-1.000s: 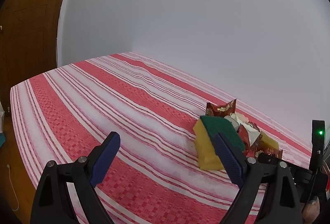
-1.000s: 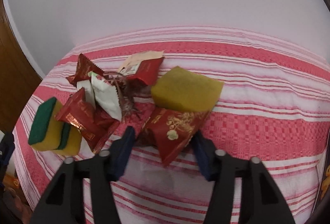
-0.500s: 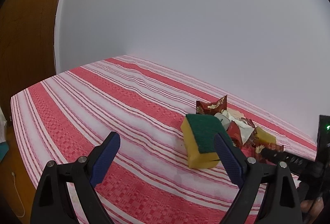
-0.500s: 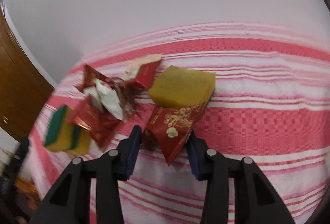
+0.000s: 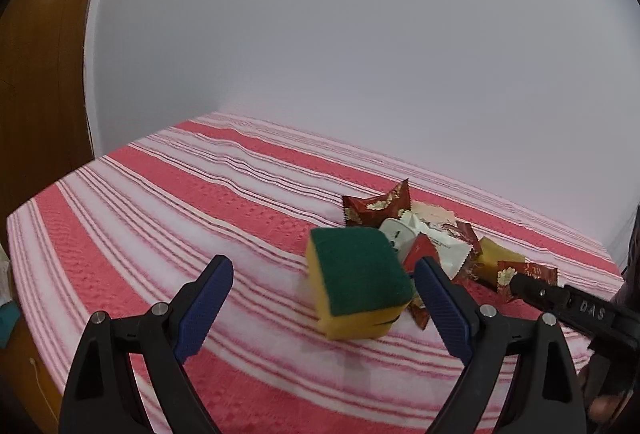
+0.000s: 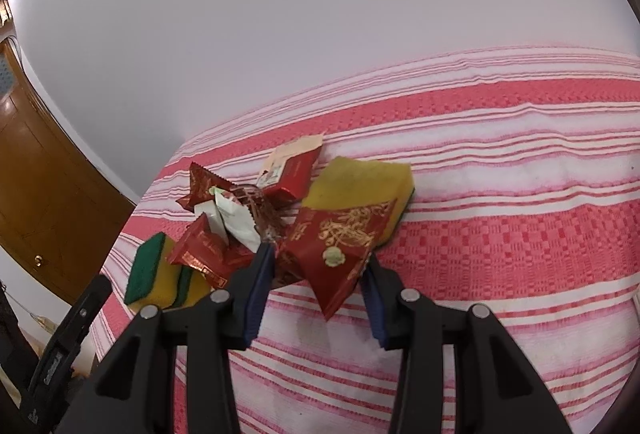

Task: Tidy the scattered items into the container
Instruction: 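Grasp the green-and-yellow scouring sponge with the left tool while the right tool holds the wrapper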

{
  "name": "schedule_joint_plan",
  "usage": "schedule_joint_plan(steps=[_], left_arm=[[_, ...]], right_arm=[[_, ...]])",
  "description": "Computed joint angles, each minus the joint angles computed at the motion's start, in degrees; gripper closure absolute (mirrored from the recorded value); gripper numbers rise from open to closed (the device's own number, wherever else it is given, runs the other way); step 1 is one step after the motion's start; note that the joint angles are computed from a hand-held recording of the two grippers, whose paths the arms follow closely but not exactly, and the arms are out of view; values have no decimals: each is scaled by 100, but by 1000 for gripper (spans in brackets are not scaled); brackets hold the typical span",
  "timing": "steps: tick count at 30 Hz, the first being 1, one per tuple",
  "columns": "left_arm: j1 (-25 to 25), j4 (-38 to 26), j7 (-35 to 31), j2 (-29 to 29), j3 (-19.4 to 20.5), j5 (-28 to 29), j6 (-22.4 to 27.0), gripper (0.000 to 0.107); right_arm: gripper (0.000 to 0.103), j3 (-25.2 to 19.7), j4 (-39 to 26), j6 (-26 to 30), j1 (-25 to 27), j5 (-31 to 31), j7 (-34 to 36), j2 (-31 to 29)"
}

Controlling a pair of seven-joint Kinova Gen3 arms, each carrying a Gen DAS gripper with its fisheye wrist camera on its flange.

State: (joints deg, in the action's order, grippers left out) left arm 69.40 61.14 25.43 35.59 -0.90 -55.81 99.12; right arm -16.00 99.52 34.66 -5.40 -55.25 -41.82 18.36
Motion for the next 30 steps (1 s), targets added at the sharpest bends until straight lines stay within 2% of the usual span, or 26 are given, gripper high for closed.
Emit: schedule_joint_plan(steps=[4,8,10,12,14,16,21,24,30], left_arm=[[-314,-274,-352,117,1,165,-130,14],[-608,-934,-945,469,-100,605,198,14],[-710,-1046,-1075,527,-157,840,220,14],[-733,-874,-929,421,-223,991,74,24],[-658,-586,-634,286,-269,988,-83,40],[-619,-261,-384,147,-267,899,-294,49],[-289,-14,80,121,-264,371,-235,49],[-21,59,178,168,-240,-48,-112,49],[265,33,378,254,-142,-475,-206,49]], right_arm=[[60,23,-41,31,-35,67,-91,39],[60,-2,-35,20,-12,54,-67,44],[60,6,-40,57,8,58,-75,50],[60,33,-79,106,-12,116,-153,81],[60,43,-108,122,-30,169,-223,106],[60,46,-117,112,-37,208,-278,112],[60,28,-130,107,-12,251,-368,124],[60,-6,-100,87,63,139,-322,117],[60,57,-139,163,57,216,-491,141]])
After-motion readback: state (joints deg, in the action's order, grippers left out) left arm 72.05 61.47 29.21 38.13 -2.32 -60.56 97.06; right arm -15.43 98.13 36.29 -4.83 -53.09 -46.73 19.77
